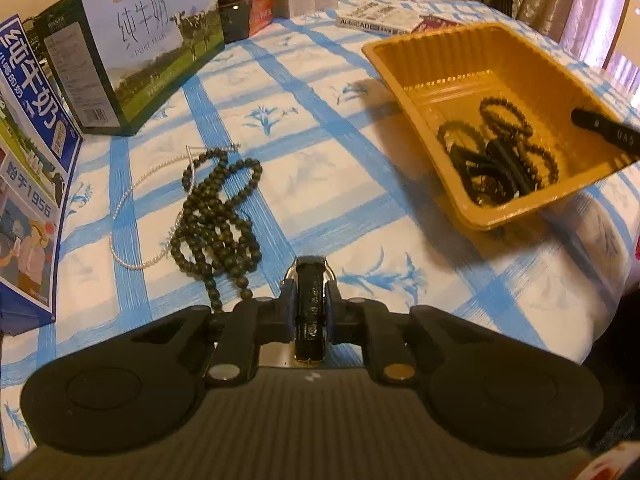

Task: Organize jewelry
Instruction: 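Carry the black item into the orange tray and open the left gripper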

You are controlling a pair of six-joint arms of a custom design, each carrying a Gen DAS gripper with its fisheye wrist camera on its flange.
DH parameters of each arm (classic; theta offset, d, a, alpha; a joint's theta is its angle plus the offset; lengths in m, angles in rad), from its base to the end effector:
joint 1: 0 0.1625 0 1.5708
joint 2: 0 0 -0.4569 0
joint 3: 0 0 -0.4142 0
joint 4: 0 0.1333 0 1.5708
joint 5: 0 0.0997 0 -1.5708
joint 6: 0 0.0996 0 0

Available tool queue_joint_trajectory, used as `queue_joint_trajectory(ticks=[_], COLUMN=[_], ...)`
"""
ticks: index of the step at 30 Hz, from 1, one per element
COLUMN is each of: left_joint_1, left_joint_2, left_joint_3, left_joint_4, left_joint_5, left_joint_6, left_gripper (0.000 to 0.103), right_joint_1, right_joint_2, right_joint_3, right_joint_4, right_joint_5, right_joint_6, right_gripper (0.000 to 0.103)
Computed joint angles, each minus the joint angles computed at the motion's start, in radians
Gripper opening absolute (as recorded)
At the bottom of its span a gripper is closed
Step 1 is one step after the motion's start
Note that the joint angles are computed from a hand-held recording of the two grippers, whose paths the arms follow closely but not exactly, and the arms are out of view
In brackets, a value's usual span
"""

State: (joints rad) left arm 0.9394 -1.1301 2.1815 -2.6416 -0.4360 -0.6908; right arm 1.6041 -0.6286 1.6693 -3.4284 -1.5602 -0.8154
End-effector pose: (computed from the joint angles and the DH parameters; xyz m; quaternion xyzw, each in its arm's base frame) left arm -0.1152 -0.5364 0.1760 -0.0303 0.8427 -0.3364 0.4192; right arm 0.1582 -0.7150 0.0783 0.3798 -0.8355 0.3691 0.1469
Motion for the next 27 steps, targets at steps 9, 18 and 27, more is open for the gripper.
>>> queue_joint_trajectory(ticks=[9, 18, 27], left_joint_1=[-0.026, -0.062, -0.068], left_joint_2=[-0.022, -0.022, 0.058], left_joint_3=[-0.001, -0.013, -0.079], left_joint_4=[-0.032, -0.144, -0.419], left_joint_5=[0.027, 0.047, 0.002], left_joint_6=[0.04, 0.141, 0.395], left_gripper=[0.012, 0.012, 0.012], right_joint_1=[0.001, 0.001, 0.003], right_joint_2=[0.001, 0.001, 0.0], right_joint_3=[0.0, 0.0, 0.0], right_joint_4=[-0.001, -0.002, -0.006], right_joint_5=[0.0, -0.001, -0.002], right_joint_6=[-0.001, -0.002, -0.013], right_gripper=[0.004, 0.004, 0.004])
